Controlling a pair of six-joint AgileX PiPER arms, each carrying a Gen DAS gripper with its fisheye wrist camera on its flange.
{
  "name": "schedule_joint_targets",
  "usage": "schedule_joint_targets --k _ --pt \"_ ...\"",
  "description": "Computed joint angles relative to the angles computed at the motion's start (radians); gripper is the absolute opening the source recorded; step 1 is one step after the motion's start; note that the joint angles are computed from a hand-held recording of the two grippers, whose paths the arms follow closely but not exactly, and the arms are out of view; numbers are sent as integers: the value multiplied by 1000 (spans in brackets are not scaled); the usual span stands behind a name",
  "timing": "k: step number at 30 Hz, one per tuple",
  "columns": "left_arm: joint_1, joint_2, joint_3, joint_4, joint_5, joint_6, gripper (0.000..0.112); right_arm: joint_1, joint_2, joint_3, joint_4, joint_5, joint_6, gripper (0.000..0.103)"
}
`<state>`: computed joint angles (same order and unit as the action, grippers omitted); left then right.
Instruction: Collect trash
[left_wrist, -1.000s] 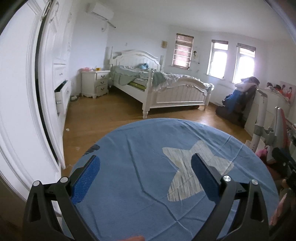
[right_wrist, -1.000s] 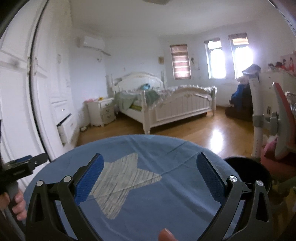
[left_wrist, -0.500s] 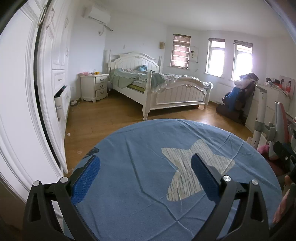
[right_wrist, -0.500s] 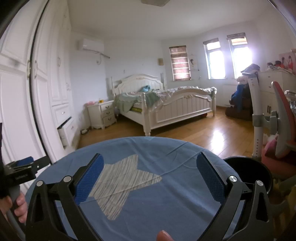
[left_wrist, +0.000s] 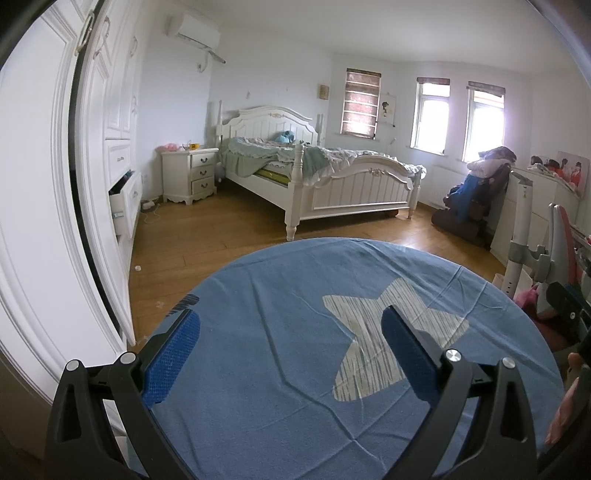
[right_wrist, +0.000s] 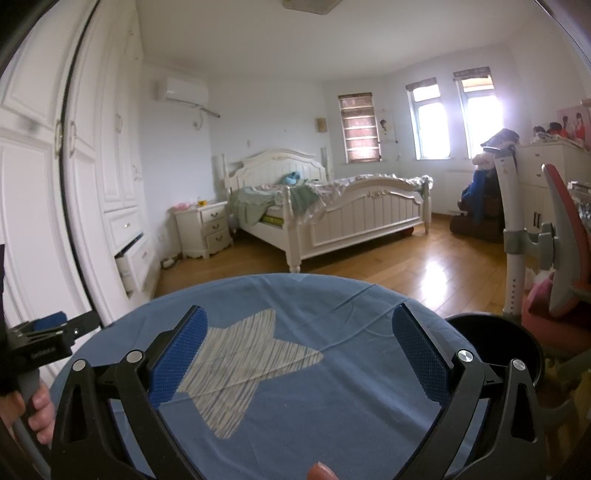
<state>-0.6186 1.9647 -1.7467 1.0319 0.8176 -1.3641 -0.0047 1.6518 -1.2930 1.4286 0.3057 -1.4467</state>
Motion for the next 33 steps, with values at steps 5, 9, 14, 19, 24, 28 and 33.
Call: schedule_joint_targets --k 5,9,14,19,24,28,33 --pt "-3 -1 7 8 1 -11 98 3 0 1 2 -3 0 98" --pt "-1 -6 12 -1 -4 -5 98 2 0 1 3 -2 -2 98" --pt "-1 0 5 -3 -5 2 98 -2 -1 2 2 2 -2 98" --pt "2 2 0 -9 -7 12 98 0 1 0 3 0 -3 98" --pt "0 3 -2 -10 -5 12 98 0 1 0 3 1 -2 98" --pt "0 4 -2 -9 -4 13 98 0 1 0 4 0 -3 98" --pt "0 3 -2 -9 -5 12 98 0 0 1 2 0 -2 98"
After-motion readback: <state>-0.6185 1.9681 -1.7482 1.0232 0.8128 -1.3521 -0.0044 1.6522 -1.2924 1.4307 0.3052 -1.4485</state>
